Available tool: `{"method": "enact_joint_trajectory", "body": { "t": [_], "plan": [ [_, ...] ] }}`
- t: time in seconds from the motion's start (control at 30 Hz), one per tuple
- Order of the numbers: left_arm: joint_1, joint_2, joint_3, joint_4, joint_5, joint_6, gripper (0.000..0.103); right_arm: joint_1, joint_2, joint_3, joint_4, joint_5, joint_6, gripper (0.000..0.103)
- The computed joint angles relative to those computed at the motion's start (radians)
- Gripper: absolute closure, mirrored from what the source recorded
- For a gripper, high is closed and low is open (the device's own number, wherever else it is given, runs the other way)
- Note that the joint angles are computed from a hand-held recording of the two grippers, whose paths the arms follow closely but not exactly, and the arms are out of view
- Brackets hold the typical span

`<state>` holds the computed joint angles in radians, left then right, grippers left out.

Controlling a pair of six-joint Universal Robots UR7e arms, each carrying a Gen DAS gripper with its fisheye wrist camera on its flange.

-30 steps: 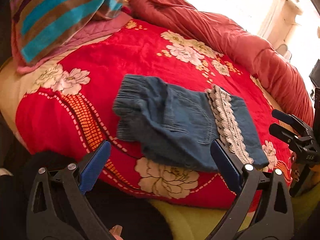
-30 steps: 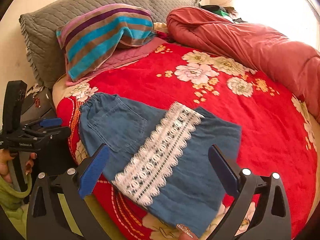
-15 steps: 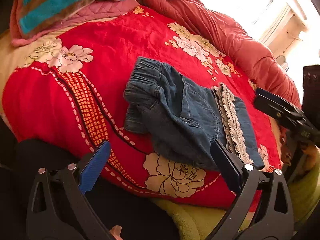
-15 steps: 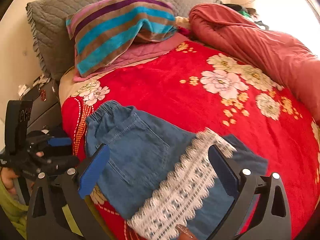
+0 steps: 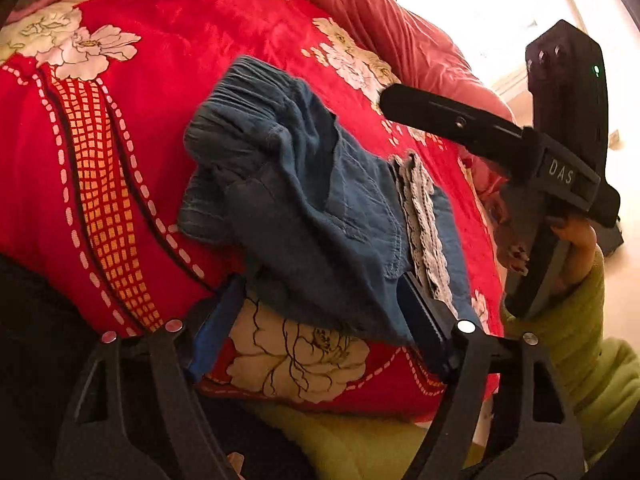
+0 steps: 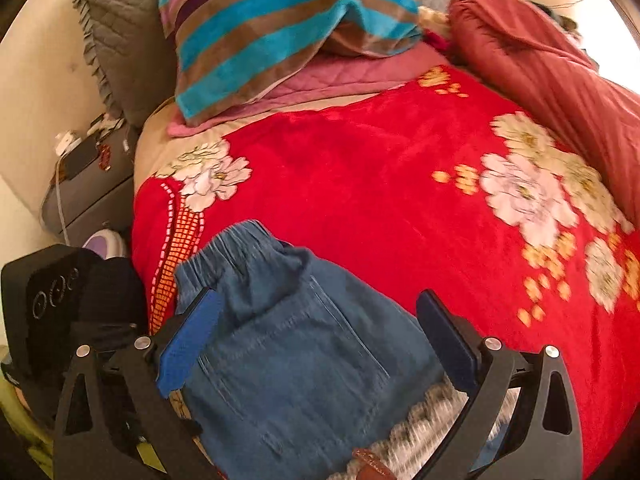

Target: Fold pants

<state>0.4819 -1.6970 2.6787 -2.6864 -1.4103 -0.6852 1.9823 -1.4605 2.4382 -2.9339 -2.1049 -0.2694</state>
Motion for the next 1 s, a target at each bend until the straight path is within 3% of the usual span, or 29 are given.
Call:
{"method": "enact_joint_trajectory", "body": {
  "t": [0.33, 0.47, 0.53, 0.6, 0.67, 0.8, 1.0],
  "plan": [
    [0.041, 0.080, -0.018, -0.080, 0.016, 0.043, 0.032, -0.039, 0.172, -0.132, 0.127, 0.073, -0.102, 0.005],
    [0.056, 0.094, -0.020, -0.108, 0.008, 0.058, 0.032, -0.076, 0.209, -0.160, 0.172, 0.132, -0.102, 0.007],
    [0.058, 0.098, -0.017, -0.123, 0.013, 0.065, 0.032, -0.099, 0.217, -0.169, 0.201, 0.173, -0.099, 0.013],
    [0.061, 0.119, -0.020, -0.146, 0.019, 0.068, 0.032, -0.117, 0.214, -0.169, 0.220, 0.211, -0.099, 0.031],
    [0.059, 0.138, -0.022, -0.166, 0.027, 0.073, 0.033, -0.136, 0.198, -0.160, 0.235, 0.265, -0.105, 0.041],
    [0.051, 0.179, -0.038, -0.191, 0.038, 0.077, 0.046, -0.128, 0.150, -0.125, 0.206, 0.277, -0.113, 0.060],
    [-0.016, 0.182, -0.054, -0.193, 0.035, 0.094, 0.046, -0.131, 0.012, -0.060, 0.178, 0.324, -0.133, 0.063]
  ]
}}
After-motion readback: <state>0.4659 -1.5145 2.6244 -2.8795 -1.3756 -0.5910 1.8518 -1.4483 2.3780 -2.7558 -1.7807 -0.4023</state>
